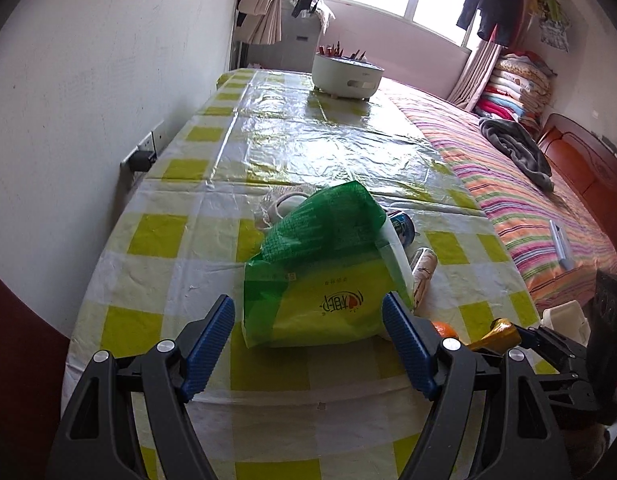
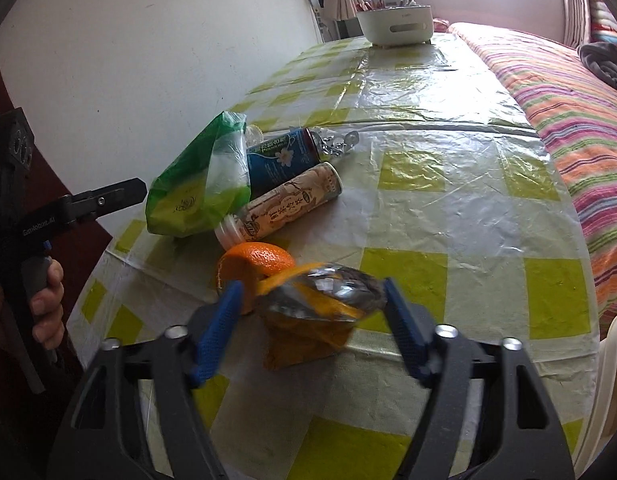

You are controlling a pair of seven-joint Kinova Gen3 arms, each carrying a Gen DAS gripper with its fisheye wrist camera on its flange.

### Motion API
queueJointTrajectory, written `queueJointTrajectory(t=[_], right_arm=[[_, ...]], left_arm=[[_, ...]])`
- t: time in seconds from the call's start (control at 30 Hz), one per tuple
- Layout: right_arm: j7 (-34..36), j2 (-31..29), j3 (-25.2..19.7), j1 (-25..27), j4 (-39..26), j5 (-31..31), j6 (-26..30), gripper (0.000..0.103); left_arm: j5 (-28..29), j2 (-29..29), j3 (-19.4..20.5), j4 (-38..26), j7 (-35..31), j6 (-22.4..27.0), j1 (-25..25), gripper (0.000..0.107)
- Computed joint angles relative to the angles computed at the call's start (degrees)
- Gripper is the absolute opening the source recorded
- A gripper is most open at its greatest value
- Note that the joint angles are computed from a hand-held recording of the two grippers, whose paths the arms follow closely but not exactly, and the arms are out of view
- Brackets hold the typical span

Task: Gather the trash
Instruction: 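Grasp the gold snack wrapper with the right tool while left grasps the green tissue bag, then carry the snack wrapper and green bag over the cream bin with both tools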

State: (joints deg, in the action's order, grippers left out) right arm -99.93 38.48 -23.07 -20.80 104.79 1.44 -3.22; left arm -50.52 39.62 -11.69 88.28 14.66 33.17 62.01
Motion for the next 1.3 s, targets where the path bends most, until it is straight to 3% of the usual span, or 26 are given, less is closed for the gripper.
queueJointTrajectory(t=[0.1,0.13,0.2,0.43,0.47,0.53,0.57,0.7,0.87,1.07,1.3], right_arm=[[0.0,-0.3,0.0,-0.1,0.1,0.1,0.1,0.053],[0.0,-0.4,-0.3,0.2,0.3,0.2,-0.3,0.042],[-0.3,-0.5,-2.3,2.1,1.5,0.7,-2.4,0.031],[-3.9,-2.6,-2.1,2.8,4.8,3.2,-8.2,0.031],[-4.5,-2.7,-2.0,2.9,4.9,3.6,-8.4,0.031],[-5.7,-2.5,-2.4,3.5,5.2,4.7,-9.1,0.031],[-6.3,-2.6,-2.4,3.6,5.5,5.1,-9.7,0.031],[-8.6,-3.1,-1.6,3.4,6.9,6.6,-12.4,0.031],[-11.4,-4.3,0.8,2.2,8.8,7.8,-16.4,0.031],[-12.5,-6.0,5.8,-1.2,11.2,6.5,-19.9,0.031],[-12.4,-7.3,8.6,-2.6,13.2,5.2,-22.3,0.031]], left_arm=[[0.9,0.2,0.9,-0.1,-1.5,-1.2,-1.5,0.074],[1.5,0.4,1.0,-0.3,-2.0,-1.3,-1.9,0.074],[2.5,0.8,0.9,-0.4,-2.5,-1.8,-2.3,0.074],[2.9,1.7,-3.1,0.9,0.2,-5.6,-0.7,0.073],[3.2,1.8,-3.8,1.2,0.3,-6.6,-0.5,0.068],[5.2,2.5,-2.8,0.1,-2.1,-5.9,-1.6,0.028],[5.7,2.8,-2.3,-0.1,-2.9,-6.0,-2.2,0.02],[6.1,2.8,-7.6,1.6,0.2,-9.4,1.2,0.007],[3.5,3.1,-13.2,1.5,4.0,-8.7,6.8,0.005],[-0.8,3.3,-12.5,-0.6,6.3,-5.2,8.0,0.004],[-6.3,2.7,-9.1,-2.2,9.1,-4.0,6.6,0.004]])
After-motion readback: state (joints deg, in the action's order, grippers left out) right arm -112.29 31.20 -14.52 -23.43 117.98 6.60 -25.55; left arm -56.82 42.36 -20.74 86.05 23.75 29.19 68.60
